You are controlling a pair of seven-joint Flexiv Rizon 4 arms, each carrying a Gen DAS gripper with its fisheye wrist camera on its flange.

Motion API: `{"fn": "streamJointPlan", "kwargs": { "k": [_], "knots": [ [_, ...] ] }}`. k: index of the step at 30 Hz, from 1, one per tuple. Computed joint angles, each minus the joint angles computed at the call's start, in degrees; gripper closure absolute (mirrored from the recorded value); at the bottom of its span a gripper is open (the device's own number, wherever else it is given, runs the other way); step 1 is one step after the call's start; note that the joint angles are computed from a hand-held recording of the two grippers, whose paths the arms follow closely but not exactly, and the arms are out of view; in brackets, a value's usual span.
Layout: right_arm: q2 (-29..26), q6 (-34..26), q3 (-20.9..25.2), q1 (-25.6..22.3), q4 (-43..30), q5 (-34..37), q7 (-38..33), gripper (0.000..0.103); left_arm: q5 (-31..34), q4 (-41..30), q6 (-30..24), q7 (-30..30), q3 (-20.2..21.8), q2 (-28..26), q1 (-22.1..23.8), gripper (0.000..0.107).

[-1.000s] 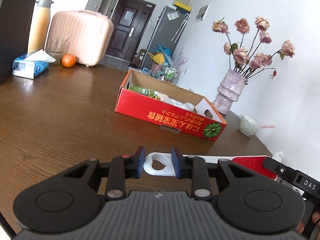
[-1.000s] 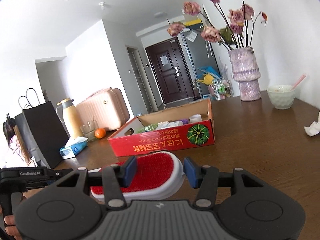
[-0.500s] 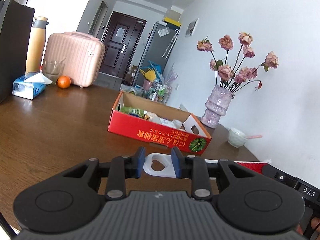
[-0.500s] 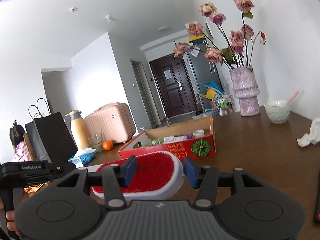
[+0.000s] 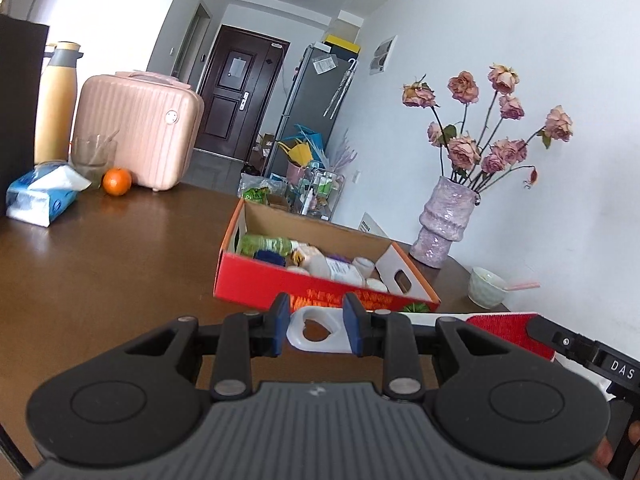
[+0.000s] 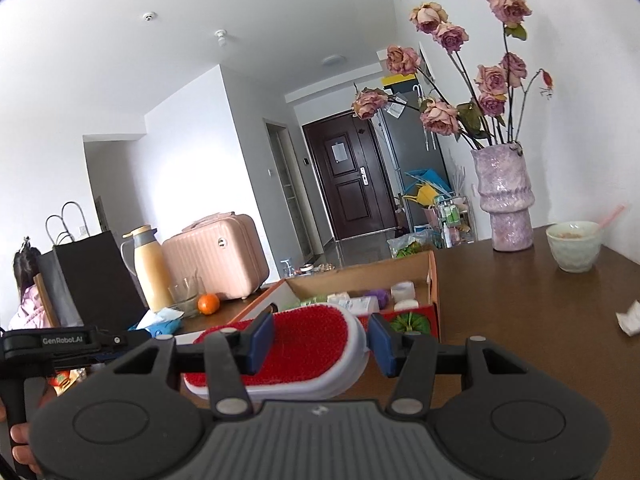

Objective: Organize rigid objects
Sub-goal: 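Lift the lint roller and carry it over the box wall, then lower the lint roller into the box and open both tools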

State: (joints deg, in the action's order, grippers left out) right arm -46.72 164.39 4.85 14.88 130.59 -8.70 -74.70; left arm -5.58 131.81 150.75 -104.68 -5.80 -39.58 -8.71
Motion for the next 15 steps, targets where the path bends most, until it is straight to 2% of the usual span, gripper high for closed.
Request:
{"fn": "streamJointPlan", "kwargs": {
  "k": [9,15],
  "knots": [
    [-1.1,-11.7,-1.7,-1.8,-14.6,-3.7,4.5,0.052,3.7,-14.4,-11.1,3.7,-1.0,-1.7,4.4,0.078],
    [-4.8,-24.0,-1.3,-5.0,-26.6,-9.4,12.3,0.052,3.2,-26.2,-21.6,6.6,-2.5,-6.2,6.2,0.077]
  ]
}}
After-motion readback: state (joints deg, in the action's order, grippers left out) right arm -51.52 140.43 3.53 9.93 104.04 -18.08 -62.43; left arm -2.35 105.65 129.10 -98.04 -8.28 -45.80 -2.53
